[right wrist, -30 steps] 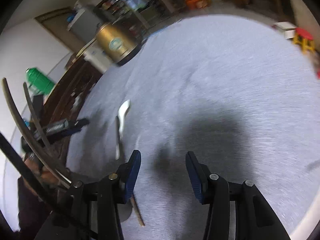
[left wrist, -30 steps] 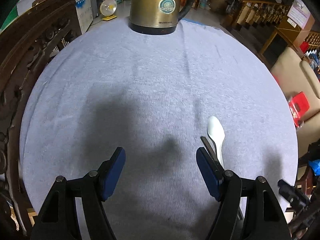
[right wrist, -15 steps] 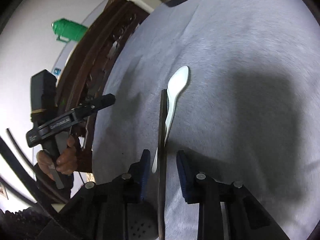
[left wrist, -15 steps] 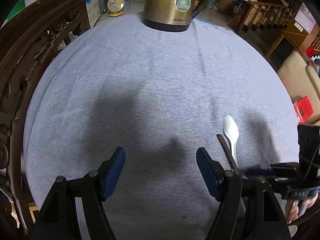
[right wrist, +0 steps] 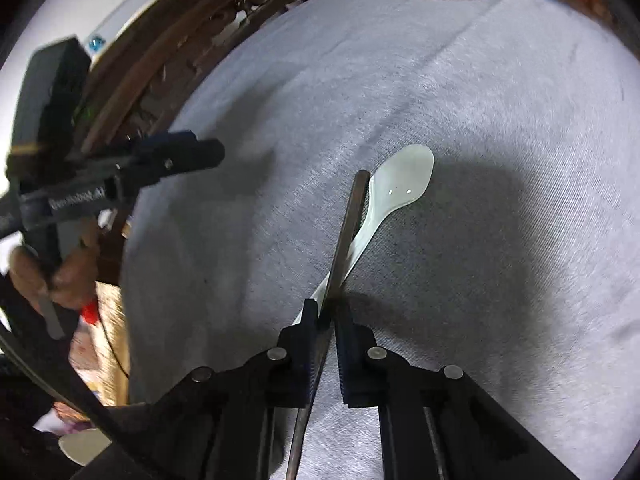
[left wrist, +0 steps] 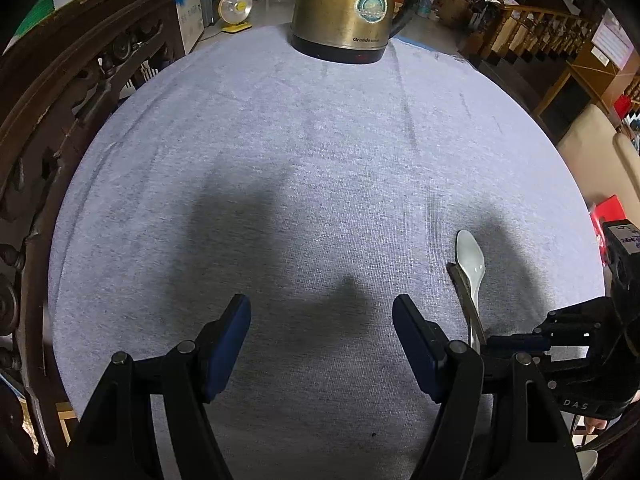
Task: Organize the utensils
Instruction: 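Grasp the dark chopstick with the right tool while the left tool approaches the white spoon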
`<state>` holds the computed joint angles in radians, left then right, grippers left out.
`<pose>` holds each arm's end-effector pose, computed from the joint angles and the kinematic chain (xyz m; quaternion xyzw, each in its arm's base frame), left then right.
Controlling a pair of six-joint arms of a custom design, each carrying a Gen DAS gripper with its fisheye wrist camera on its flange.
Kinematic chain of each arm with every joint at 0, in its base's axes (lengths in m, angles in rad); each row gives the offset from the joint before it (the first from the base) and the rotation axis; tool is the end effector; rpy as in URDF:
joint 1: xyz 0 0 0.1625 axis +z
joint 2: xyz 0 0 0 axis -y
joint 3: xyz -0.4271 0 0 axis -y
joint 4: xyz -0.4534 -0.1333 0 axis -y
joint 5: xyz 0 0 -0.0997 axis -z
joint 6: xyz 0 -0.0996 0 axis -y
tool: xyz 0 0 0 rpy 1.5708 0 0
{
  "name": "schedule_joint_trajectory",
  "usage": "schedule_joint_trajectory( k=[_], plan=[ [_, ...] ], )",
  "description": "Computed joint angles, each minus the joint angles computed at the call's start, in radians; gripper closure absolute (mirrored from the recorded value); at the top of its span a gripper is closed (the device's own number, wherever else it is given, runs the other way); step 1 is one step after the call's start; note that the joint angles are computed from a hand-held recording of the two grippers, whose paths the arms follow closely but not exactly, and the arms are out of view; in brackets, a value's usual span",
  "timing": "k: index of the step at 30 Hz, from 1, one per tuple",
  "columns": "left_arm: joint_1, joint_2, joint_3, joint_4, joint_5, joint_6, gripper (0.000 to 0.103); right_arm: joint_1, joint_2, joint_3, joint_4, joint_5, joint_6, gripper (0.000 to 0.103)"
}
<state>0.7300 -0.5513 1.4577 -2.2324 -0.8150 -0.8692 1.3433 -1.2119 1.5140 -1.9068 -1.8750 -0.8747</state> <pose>-0.4040 -0.6321 -0.0652 0.0319 0.9230 -0.2019 0.3259 -0.0539 -0.6914 0.3359 0.3118 -0.9378 -0.0650 0.1378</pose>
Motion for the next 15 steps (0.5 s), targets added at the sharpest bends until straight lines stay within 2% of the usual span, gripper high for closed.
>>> schedule_joint_trajectory(
  k=[2,4,10,15],
  plan=[
    [-0.003,-0.003,0.002,0.003,0.0,-0.006,0.029,0.011,-0.008,0.023,-0.058,-0.029,-0.009,0.095],
    [-0.001,-0.001,-0.003,0.002,0.0,-0.001,0.029,0.002,-0.012,0.014,-0.067,-0.025,0.004,0.096],
    [-0.007,0.039,-0.056,0.018,-0.01,0.058,0.029,-0.041,-0.022,-0.018,-0.16,-0.024,0.103,0.096],
    [-0.005,0.097,-0.131,0.029,-0.015,0.129,0.029,-0.066,-0.029,-0.033,-0.242,-0.035,0.219,0.094]
  ],
)
